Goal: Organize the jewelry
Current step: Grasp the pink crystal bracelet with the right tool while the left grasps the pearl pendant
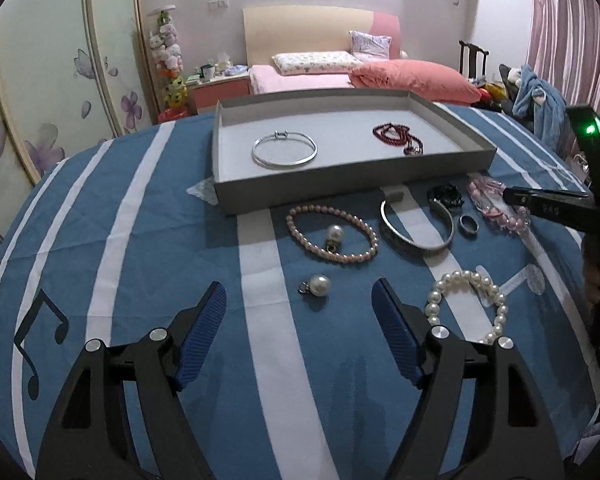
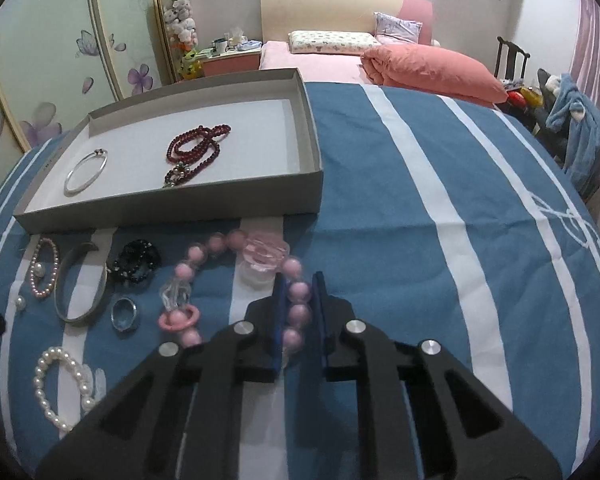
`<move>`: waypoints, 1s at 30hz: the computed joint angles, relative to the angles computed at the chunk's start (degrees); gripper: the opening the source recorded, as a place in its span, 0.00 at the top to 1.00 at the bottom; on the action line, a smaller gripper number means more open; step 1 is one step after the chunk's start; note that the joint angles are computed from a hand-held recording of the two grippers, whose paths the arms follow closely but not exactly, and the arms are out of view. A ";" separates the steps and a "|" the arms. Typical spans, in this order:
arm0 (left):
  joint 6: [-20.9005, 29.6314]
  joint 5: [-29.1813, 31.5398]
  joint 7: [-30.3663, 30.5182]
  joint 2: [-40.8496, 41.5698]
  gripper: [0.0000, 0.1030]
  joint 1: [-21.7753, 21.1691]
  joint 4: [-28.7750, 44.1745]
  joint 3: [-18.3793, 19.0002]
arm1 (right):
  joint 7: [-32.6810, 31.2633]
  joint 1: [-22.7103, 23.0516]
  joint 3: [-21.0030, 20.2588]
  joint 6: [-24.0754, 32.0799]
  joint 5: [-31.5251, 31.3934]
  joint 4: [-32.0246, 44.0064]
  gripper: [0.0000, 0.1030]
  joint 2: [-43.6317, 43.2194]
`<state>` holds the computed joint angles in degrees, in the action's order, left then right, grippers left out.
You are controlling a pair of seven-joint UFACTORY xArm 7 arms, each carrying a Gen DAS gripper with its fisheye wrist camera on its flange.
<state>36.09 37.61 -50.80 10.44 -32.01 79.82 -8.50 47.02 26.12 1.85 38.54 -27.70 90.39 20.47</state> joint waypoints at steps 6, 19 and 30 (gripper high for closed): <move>2.03 -1.36 0.55 2.52 0.35 -0.65 2.51 0.22 | 1.35 0.23 -0.14 -0.70 -1.26 -1.50 0.87 -1.04; 4.86 -2.93 0.68 4.67 0.77 -2.06 5.43 1.69 | 1.93 0.03 0.18 -1.21 -1.45 -1.90 0.86 -1.20; 5.73 -2.40 -1.15 4.03 0.84 -1.07 5.04 2.06 | 3.68 -1.48 0.53 -6.80 0.76 -6.53 0.87 -4.12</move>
